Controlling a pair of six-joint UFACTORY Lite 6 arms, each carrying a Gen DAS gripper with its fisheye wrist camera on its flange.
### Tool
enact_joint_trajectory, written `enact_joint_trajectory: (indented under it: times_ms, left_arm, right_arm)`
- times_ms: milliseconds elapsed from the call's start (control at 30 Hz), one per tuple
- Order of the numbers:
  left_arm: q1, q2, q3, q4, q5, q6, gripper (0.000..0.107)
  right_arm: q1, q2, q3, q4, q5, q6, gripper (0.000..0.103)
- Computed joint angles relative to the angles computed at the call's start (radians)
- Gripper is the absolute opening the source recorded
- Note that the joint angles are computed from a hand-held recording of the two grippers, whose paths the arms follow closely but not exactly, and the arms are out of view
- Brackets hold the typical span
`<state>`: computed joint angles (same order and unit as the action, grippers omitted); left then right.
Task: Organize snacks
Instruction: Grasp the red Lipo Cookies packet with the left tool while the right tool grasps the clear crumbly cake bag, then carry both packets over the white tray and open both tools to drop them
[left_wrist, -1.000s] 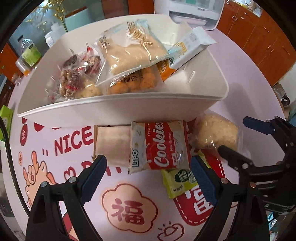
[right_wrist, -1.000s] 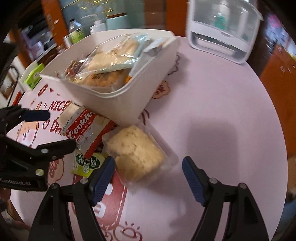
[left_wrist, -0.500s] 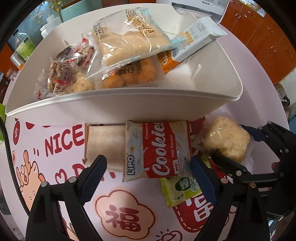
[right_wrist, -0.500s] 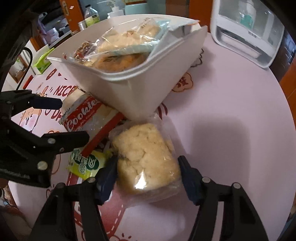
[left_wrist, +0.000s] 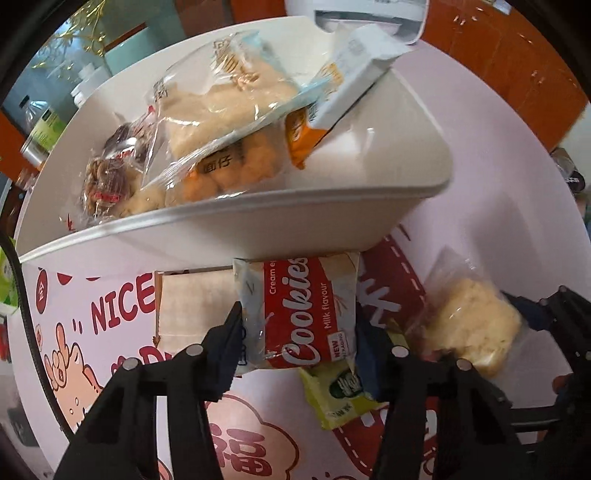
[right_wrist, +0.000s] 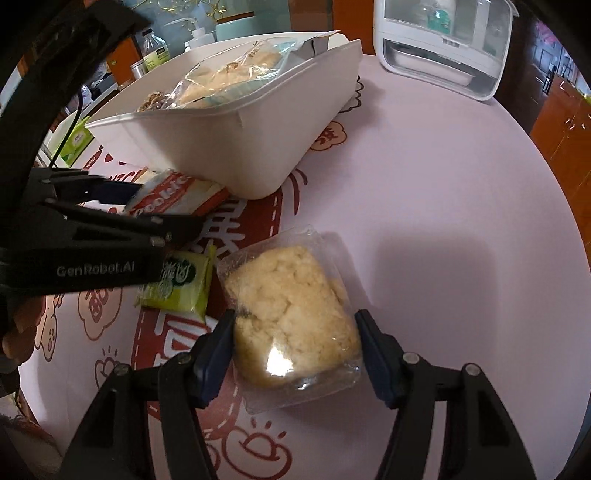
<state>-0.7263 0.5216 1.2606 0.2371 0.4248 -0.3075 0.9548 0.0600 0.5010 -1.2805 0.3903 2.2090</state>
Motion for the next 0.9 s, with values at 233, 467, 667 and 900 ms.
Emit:
enact_joint_trajectory:
  times_ms: [233, 467, 667, 900]
  left_arm:
    - [0.041, -0.220, -0.157, -0.101, -0.002, 0.111, 0.051]
    - [0.078, -0.511, -0.264, -0.126, 0.088, 0.194, 0.051]
    - [0.148, -0.692, -0.288, -0.069, 0.153, 0.198, 0.051]
    - [0.308, -0.721, -0.136, -0.065, 0.223, 0.319, 0.051]
  right_arm:
    - [0.090, -0.027, 0.008, 0.092, 0.029, 0.018, 0.063]
    - [0.253, -0.138, 0.055, 0.245, 0.193, -0.037, 0.063]
    - [0.308, -0.194, 0.199, 0.314, 0.376, -0.191, 0.063]
    - [0.284, -0.182, 0.454, 0.276, 0.568, -0.381, 0.063]
